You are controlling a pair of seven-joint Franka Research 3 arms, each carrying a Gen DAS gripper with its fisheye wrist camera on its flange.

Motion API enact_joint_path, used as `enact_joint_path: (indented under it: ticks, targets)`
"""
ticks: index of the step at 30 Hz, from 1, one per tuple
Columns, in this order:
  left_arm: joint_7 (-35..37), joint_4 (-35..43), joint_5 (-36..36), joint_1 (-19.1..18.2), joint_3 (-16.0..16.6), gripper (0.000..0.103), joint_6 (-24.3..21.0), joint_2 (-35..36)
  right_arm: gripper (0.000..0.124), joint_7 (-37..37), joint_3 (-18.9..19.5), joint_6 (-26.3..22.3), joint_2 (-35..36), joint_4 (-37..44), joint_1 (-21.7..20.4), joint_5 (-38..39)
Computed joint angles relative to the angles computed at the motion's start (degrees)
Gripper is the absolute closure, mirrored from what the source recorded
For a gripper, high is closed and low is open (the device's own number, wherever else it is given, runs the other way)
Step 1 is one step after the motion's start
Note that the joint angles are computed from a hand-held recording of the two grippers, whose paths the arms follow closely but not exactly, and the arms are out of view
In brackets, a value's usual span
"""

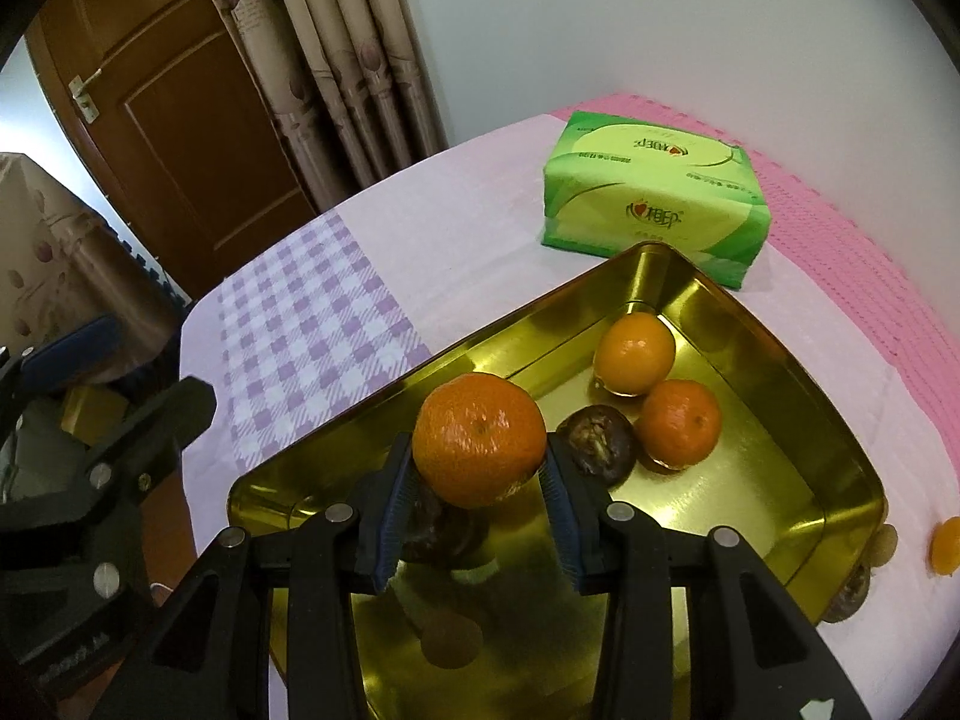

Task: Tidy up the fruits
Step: 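Lower the held mandarin into the tin with the right gripper and release, then grasp a dark passion fruit with the right gripper while the left gripper grasps a small orange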

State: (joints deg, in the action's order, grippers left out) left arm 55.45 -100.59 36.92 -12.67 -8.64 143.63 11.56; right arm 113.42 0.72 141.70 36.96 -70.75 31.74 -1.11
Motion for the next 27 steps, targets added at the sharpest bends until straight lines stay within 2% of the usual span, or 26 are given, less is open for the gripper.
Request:
enact_joint_path:
  ticks: [2, 8, 11, 15, 18, 19, 21, 23, 25, 27]
  targets:
    - [0.1, 0.1, 0.1, -0.1, 0.0, 0.026, -0.2, 0.1, 0.084, 0.3, 0.0, 0.6, -0.2, -0.3, 0.0, 0.2]
    - [0.6, 0.4, -0.2, -0.1, 0.0, 0.025, -0.4, 0.4, 0.084, 1.7, -0.4, 6.5, -3.2, -5.2, -0.2, 0.7]
    - [0.5, 0.0, 0.4, -0.4, 0.0, 0.024, -0.1, 0.2, 0.084, 3.4, -0.6, 11.8, -7.0, -11.3, -0.3, 0.9]
    - [0.2, -0.5, 1.1, -0.5, 0.0, 0.023, 0.2, -0.2, 0.082, 8.2, -2.6, 22.2, -15.1, -24.6, 1.2, -1.0]
    - [0.1, -0.7, 1.5, -0.6, -0.1, 0.022, 0.3, -0.4, 0.08, 16.9, -6.7, 29.6, -22.8, -37.1, 3.8, -6.0]
    - [0.0, -0.8, 1.6, -0.7, -0.2, 0.021, 0.4, -0.5, 0.079, 21.3, -9.0, 30.6, -24.9, -40.2, 5.4, -9.6]
    - [0.0, -0.9, 1.9, -0.8, -0.2, 0.021, 0.4, -0.6, 0.078, 32.2, -14.0, 30.9, -29.4, -46.0, 8.7, -19.8]
    - [-0.1, -1.3, 2.4, -0.9, -0.3, 0.021, 0.7, -0.8, 0.078, 42.2, -16.5, 28.8, -33.6, -50.2, 9.8, -30.4]
    - [-0.1, -1.7, 2.5, -1.0, -0.5, 0.02, 1.0, -1.2, 0.077, 48.9, -16.2, 25.8, -37.3, -53.5, 8.9, -38.4]
    - [0.0, -2.1, 2.3, -1.0, -0.6, 0.02, 1.5, -1.6, 0.076, 51.4, -14.8, 22.4, -40.1, -56.1, 7.3, -41.6]
